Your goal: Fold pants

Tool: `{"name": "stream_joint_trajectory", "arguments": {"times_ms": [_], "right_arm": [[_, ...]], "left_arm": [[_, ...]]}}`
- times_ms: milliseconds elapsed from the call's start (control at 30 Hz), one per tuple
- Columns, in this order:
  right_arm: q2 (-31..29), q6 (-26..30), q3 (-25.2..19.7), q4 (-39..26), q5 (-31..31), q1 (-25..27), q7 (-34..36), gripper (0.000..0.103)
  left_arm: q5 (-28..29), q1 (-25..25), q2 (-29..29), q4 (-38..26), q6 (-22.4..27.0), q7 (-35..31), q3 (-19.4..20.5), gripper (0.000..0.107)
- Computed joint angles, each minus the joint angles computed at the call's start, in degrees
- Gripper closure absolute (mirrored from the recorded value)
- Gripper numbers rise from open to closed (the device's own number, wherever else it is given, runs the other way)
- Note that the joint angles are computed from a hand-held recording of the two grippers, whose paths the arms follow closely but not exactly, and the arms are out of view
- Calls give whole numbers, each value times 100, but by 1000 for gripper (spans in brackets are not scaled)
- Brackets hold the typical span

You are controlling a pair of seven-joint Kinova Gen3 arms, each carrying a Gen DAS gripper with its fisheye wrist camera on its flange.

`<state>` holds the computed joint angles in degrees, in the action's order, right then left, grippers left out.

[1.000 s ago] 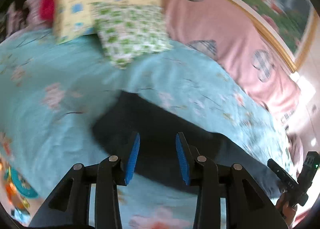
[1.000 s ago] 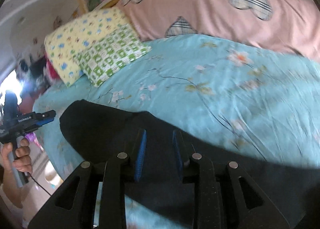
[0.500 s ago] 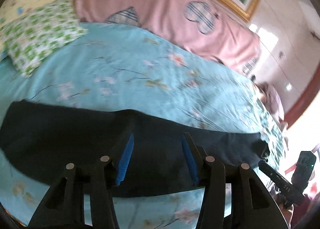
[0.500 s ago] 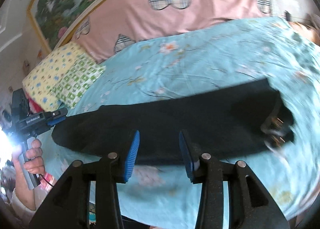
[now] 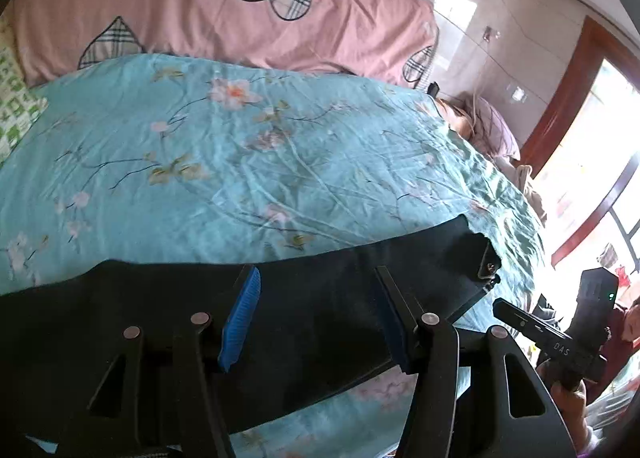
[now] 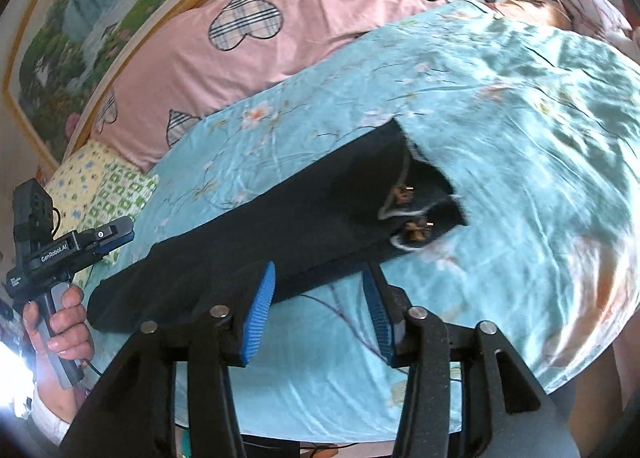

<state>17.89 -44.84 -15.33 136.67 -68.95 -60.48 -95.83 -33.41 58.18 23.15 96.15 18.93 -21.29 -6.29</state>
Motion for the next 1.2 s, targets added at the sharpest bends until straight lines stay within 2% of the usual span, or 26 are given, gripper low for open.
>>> {"name": "stream_joint_trajectory", "arguments": {"times_ms": [67,200,267,400,467,667,800,867,933,1000,1100,1200], "right_arm": [[-16,-47,-15,91,90,41,-248,53],[-23,-132,-19,250,243,79,-639,53],[-7,-148,-28,343,424,129,-955,53],[40,3,103,466,1025,280,-1735,51],[92,-50,-12,545,1341,506,-2201,49],[225,-183,132,653,2202,807,-3375,49],[230,19,317,473,2242,850,-3295,49],[299,30,349,431,2381,942,-3373,55],[366,-27,385,430,2386,930,-3374,76],[459,-255,361,541,2559,959,-3548,86],[622,-812,272,810,3084,1090,-3937,89],[675,-1206,313,1013,3161,967,-3947,90]], "left_arm": [[189,-207,55,-116,-3,-261,212,46],[759,-248,194,-369,50,-871,190,45],[1005,-412,294,-570,183,-1242,366,44],[1409,-610,480,-899,329,-1841,594,43],[1628,-652,593,-1082,406,-2142,637,42],[2074,-811,1031,-1882,953,-2930,845,42],[2370,-944,1375,-2527,1408,-3579,1022,42],[2339,-1080,1594,-2918,1735,-3807,1272,42],[2458,-1150,1801,-3295,2041,-4119,1396,41],[2688,-1087,2008,-3692,2337,-4485,1313,41],[2804,-1121,2424,-4473,2912,-4946,1462,41],[2562,-1316,2915,-5270,3456,-5315,2046,41]]}}
